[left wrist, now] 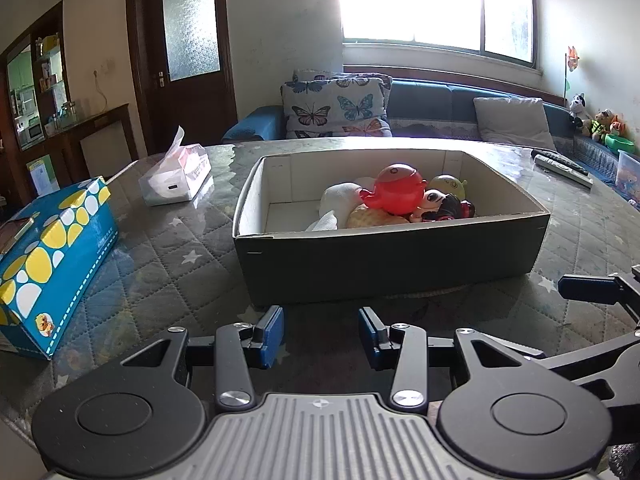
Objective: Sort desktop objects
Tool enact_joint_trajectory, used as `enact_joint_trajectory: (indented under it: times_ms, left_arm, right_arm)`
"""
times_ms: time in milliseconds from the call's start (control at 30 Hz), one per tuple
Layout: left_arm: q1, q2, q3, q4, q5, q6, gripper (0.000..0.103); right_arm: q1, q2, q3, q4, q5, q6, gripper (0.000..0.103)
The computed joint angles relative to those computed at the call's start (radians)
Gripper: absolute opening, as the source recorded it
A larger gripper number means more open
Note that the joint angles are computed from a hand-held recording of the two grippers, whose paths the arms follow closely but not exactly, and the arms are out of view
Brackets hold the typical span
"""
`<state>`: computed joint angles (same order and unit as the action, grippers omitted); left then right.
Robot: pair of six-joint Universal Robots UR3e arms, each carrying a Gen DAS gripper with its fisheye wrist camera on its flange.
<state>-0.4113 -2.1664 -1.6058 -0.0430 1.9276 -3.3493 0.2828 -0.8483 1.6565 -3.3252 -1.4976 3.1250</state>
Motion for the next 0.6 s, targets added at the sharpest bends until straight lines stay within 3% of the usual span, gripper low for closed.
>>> enact_joint_trajectory:
  times_ms: [600]
  left_arm:
    - [0.026, -0.087, 0.161, -0.09, -0.028, 0.019, 0.044]
  right_arm:
    - [-0.005, 0.061, -0.169, 0.196, -0.049, 0.043, 0.103]
